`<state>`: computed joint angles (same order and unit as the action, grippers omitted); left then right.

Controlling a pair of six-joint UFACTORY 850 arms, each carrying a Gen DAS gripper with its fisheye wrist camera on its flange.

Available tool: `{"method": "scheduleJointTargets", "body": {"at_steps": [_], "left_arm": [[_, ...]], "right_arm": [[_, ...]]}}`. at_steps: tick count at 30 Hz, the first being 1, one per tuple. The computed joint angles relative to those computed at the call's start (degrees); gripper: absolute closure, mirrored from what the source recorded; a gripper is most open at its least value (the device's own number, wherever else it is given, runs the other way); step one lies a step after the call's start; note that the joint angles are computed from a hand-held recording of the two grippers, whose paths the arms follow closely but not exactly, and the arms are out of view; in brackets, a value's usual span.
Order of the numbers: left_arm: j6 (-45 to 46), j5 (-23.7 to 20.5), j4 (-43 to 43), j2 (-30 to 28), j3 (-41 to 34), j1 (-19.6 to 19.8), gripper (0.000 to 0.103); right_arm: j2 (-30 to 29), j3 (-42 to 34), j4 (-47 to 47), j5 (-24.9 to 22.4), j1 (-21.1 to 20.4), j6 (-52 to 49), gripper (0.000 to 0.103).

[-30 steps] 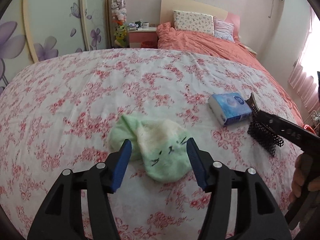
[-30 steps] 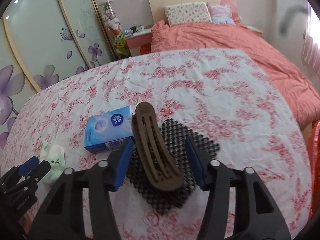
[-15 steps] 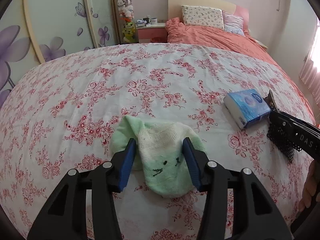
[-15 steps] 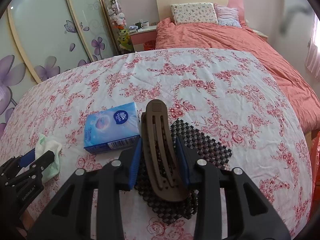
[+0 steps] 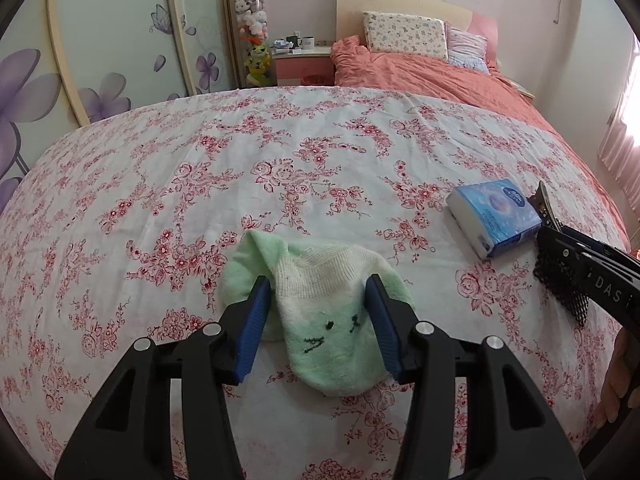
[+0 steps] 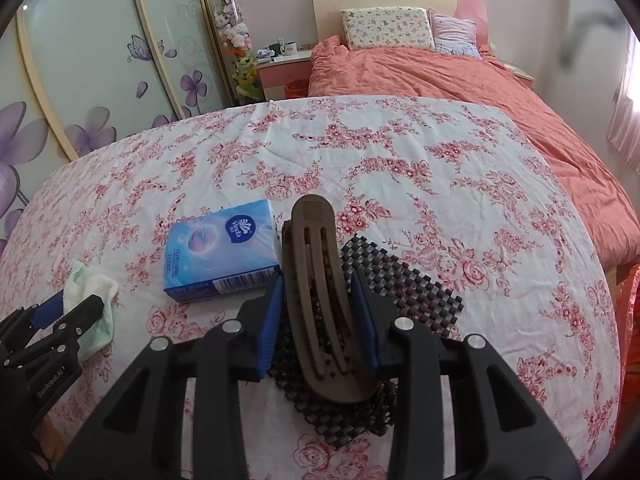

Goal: Collect trash
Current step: 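Grasp the light green sock with the left tool while the right tool grasps the brown hair clip, then lift the green sock and brown hair clip and turn toward the orange basket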

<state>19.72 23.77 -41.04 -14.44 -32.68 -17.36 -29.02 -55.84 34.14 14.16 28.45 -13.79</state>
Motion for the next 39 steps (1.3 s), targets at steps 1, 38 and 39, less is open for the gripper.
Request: {"method": "scheduleJointTargets", "body": {"at_steps": [1, 38, 39], "left_arm": [[-0.06, -0.01, 0.03, -0.02, -0.02, -0.01, 0.053], [-6.87, -0.18, 11.79, 1.6, 1.66, 0.89, 0.085], [-7.45, -0.21, 12.41, 2.02, 1.95, 1.26, 0.085]], "right_arm": [[0.05, 0.11, -1.46, -0.05, -0.11, 1.57, 0.068], [4.31, 4.86, -14.11, 2.48, -2.22, 15.88, 0.071], [4.48, 5.07, -14.08, 2.61, -2.34, 15.95, 0.071]]}}
